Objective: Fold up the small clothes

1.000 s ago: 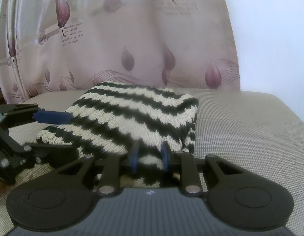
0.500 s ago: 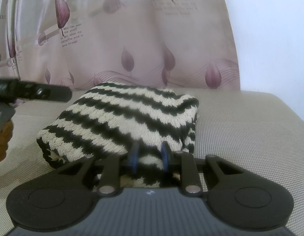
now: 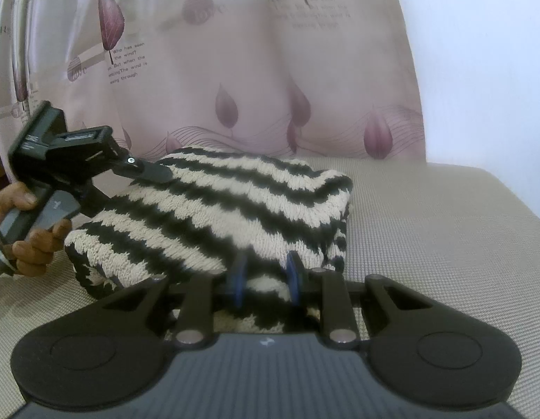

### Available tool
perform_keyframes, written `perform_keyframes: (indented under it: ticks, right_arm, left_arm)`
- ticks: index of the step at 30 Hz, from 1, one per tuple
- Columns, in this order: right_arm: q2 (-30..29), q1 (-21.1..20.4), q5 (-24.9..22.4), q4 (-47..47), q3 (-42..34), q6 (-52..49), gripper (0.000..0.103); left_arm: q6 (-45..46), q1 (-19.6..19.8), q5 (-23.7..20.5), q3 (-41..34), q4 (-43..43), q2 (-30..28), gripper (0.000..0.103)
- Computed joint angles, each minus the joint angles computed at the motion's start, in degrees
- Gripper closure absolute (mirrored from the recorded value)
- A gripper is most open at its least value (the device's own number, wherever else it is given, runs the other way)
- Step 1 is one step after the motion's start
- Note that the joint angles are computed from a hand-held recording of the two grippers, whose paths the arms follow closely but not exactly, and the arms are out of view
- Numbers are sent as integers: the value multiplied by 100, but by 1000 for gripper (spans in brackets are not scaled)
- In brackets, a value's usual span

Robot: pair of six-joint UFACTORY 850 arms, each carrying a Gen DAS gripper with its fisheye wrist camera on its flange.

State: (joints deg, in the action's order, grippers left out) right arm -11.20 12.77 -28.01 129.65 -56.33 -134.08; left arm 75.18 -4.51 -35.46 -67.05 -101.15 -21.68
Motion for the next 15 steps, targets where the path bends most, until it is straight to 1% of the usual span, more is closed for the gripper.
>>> perform_keyframes:
  ticks: [1,2,3,5,6,8,10,11,12,13,14,15]
  right_arm:
    - [-3,0,0,-4,-5,10,80]
    - [-7,-7,-9,0,-1,12,80]
    - [-7,-6,-11,5,-1,13,80]
    - [-3,2,-12,70,9,-43,80]
    - [-1,3,-25,90,15,-50,80]
    - [-8,-23,-117,20,28,80,79]
    - [-32,-159,-462,-227,43,508,77]
    - [-41,-264,-736,-327,70,826,73]
    - [-68,-389,-1033,-506,67,1275,64]
    - [-103,-508,-1277,-737,29,1749,58]
    - [-124,-576,-1306,-826,-28,2038,49]
    - [-146,-614,-1175,-906,-121,2261,47]
  left_arm:
    - [84,-29,30,-48,-15,-44,7]
    - [244,-77,124,-65,-116,-63,10]
    - [544,-141,290,-40,-335,-58,17]
    - [1137,-219,461,83,-845,-14,23]
    - [1171,-217,475,91,-880,-14,25]
    - [1277,-213,492,170,-977,33,27]
    - [1353,-209,477,216,-1039,60,27]
    - [1384,-209,476,227,-1077,62,27]
    - [1409,-211,483,233,-1102,64,27]
    - [1431,-215,490,239,-1118,69,27]
    - [1446,-213,483,248,-1128,74,27]
    - [1434,-211,480,241,-1123,75,27]
